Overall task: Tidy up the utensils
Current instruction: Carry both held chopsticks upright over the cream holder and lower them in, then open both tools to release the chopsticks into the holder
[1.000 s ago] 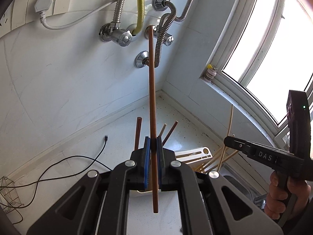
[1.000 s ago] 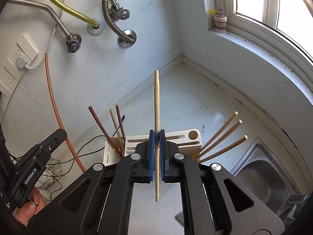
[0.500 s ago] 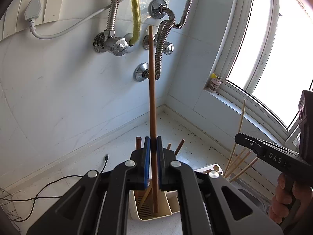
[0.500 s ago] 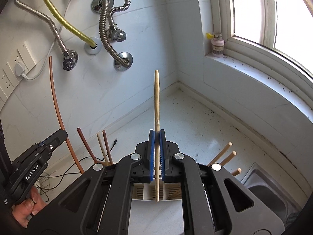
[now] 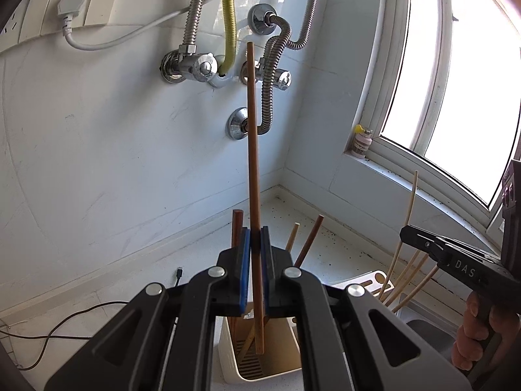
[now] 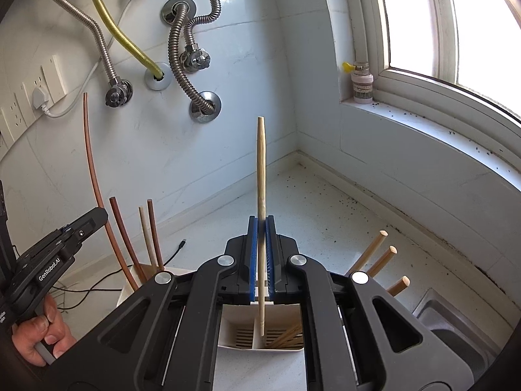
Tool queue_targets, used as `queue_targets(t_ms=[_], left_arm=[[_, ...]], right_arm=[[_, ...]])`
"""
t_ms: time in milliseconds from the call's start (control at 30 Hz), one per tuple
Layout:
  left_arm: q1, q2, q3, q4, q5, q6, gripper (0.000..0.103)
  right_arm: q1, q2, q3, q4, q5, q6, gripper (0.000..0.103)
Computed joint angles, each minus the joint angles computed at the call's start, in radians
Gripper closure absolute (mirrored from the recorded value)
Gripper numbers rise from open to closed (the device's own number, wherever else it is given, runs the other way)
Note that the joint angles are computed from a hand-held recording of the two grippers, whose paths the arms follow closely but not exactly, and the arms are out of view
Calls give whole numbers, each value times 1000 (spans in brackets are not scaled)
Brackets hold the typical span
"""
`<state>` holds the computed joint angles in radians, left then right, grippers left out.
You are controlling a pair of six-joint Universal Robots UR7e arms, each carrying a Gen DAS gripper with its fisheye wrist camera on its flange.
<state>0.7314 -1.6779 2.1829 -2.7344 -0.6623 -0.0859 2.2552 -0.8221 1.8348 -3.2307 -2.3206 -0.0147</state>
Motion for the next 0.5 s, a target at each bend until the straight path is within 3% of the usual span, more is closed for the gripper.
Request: queue_targets(t_ms=[133,433,467,500], left_arm=[[-13,4,52,-114,38,48,97],[-11,0,78,-44,38,14,97],[-16,-1,82,-48,45,19,92],[-20,-3,85,-48,51,20,79]], right_arm=[[-3,12,29,-60,-1,-38,98],[-13,17,66,-96,15,-36,98],[-14,16,71,-103,19,-34,94],[-14,14,75,-106,23,-32,82]])
